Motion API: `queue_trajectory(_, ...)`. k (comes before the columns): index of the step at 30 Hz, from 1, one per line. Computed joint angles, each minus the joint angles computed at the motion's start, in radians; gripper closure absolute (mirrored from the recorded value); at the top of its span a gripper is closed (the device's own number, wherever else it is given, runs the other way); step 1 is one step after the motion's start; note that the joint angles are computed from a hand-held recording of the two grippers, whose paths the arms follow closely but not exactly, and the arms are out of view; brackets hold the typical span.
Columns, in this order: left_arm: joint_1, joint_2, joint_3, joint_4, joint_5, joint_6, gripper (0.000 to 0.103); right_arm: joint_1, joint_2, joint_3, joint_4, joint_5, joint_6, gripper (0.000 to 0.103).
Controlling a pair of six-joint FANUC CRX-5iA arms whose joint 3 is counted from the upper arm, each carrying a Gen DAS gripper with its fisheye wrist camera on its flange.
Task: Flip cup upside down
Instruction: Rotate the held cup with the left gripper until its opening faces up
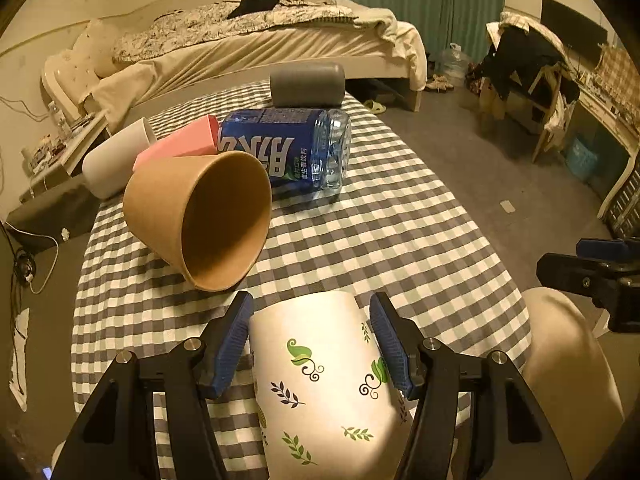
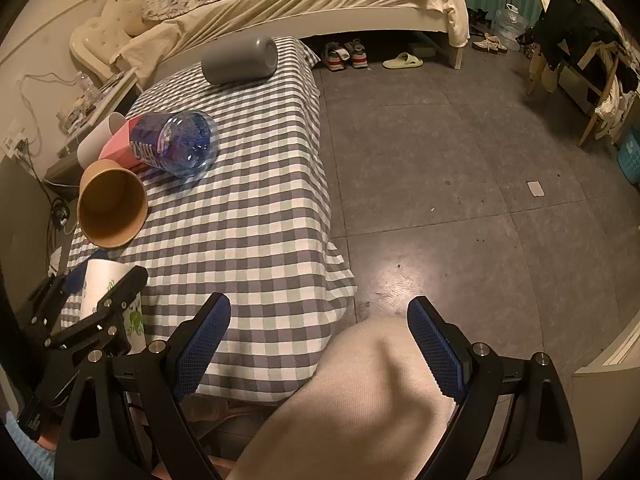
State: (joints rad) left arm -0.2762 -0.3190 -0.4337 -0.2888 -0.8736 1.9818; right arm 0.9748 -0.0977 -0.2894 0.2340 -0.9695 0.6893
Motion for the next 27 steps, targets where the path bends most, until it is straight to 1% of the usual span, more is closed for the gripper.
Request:
queue_trajectory(2,0.037,0.026,0.008,0.089,-0.025,-0.092,0.041,0.004,0.002,0.002,0.002,-0.002,0.002,0.013)
queue_trajectory(3,0.055,0.047,0.021,0.132,-0.052,-0.132,0.04,0.006,0.002,0.002,0.002,-0.002,0.001,0.013)
queue_trajectory(4,0.061,0.068,0.038,0.151,-0.081,-0.149,0.039,0.006,0.002,0.003,0.0,-0.002,0.005,0.013)
queue_trajectory(5,0.063,0.093,0.062,0.157,-0.119,-0.151,0.033,0.007,0.003,0.005,-0.001,-0.003,0.007,0.013)
queue_trajectory(6,0.065,0.121,0.091,0.159,-0.163,-0.149,0.024,0.009,0.004,0.006,0.001,-0.005,0.007,0.013)
queue_trajectory(7,0.07,0.154,0.127,0.168,-0.217,-0.155,0.023,0.01,0.003,0.005,0.002,-0.006,0.009,0.013)
queue_trajectory(9,0.096,0.18,0.153,0.215,-0.262,-0.186,0.023,0.007,0.004,0.007,-0.003,-0.008,0.012,0.013)
queue_trajectory(11,0.137,0.229,0.193,0.284,-0.347,-0.212,0.023,0.005,0.002,0.003,-0.004,-0.006,0.01,0.013)
queue_trajectory(13,0.174,0.266,0.214,0.345,-0.407,-0.221,0.023,-0.001,0.002,0.002,-0.009,-0.006,0.011,0.013)
queue_trajectory(16,0.206,0.309,0.237,0.391,-0.463,-0.229,0.025,-0.011,0.003,0.003,-0.018,-0.002,0.016,0.013)
queue_trajectory(17,0.211,0.32,0.242,0.4,-0.474,-0.234,0.03,-0.013,0.004,0.004,-0.02,-0.001,0.018,0.013)
queue_trajectory(18,0.223,0.338,0.244,0.425,-0.494,-0.254,0.041,-0.015,0.004,0.005,-0.021,0.0,0.019,0.013)
queue_trajectory(20,0.232,0.351,0.251,0.442,-0.506,-0.264,0.041,-0.019,0.005,0.006,-0.026,0.004,0.024,0.013)
queue_trajectory(22,0.234,0.344,0.258,0.448,-0.498,-0.282,0.041,-0.022,0.006,0.007,-0.03,0.007,0.029,0.013)
queue_trajectory(24,0.218,0.326,0.279,0.409,-0.477,-0.27,0.041,-0.024,0.005,0.005,-0.031,0.01,0.031,0.013)
queue_trajectory(27,0.181,0.244,0.26,0.338,-0.329,-0.263,0.041,-0.027,0.005,0.003,-0.035,0.01,0.031,0.013)
